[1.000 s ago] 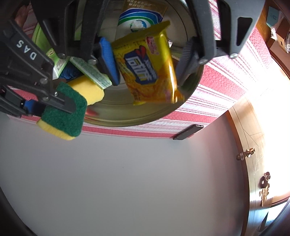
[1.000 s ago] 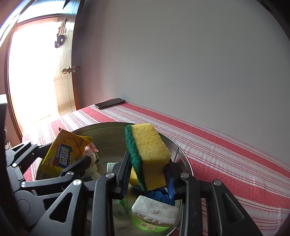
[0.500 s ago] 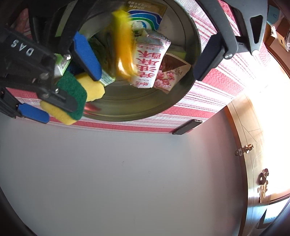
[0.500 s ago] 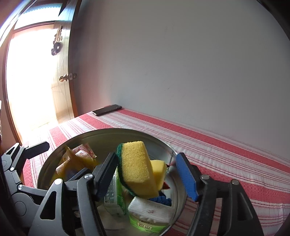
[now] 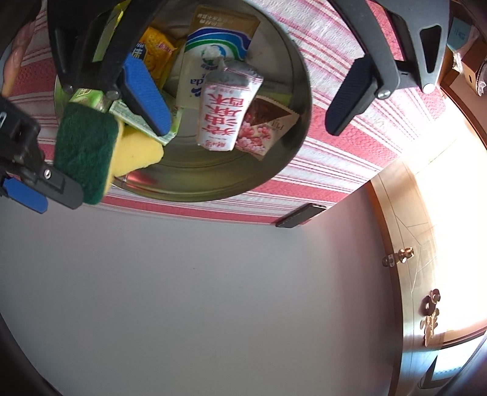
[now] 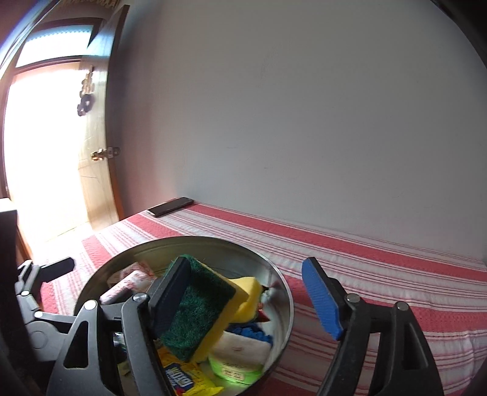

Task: Organize objects

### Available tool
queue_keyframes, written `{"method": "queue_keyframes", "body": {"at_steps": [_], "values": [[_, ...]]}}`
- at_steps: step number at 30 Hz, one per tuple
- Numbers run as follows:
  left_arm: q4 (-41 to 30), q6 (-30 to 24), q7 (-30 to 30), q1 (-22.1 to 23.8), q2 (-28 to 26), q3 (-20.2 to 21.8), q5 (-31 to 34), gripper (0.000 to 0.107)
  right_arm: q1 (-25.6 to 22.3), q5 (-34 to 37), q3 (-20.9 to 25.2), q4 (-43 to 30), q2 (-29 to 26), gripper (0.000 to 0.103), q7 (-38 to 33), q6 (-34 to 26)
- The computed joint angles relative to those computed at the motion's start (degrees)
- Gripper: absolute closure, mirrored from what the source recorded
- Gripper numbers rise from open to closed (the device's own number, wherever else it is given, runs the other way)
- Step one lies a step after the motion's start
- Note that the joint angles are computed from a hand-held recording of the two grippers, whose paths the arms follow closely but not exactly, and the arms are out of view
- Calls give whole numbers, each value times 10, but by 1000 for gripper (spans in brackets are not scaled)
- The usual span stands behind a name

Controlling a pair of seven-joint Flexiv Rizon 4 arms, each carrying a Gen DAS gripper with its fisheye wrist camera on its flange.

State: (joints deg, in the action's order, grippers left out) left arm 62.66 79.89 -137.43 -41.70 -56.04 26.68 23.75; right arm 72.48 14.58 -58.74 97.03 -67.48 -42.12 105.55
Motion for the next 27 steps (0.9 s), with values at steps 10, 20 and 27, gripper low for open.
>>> {"method": "queue_keyframes", "body": {"at_steps": [10, 20, 27], "values": [[18, -7, -47, -20, 15, 29, 28, 4, 2, 11, -8, 2, 5, 25, -7, 10], [45, 9, -72, -20, 34, 32, 48, 4, 8, 28, 10, 1, 16, 25, -34, 27], [53, 14, -107, -36, 38, 63, 61, 4, 16, 28, 14, -4, 21, 25, -55, 21]]}}
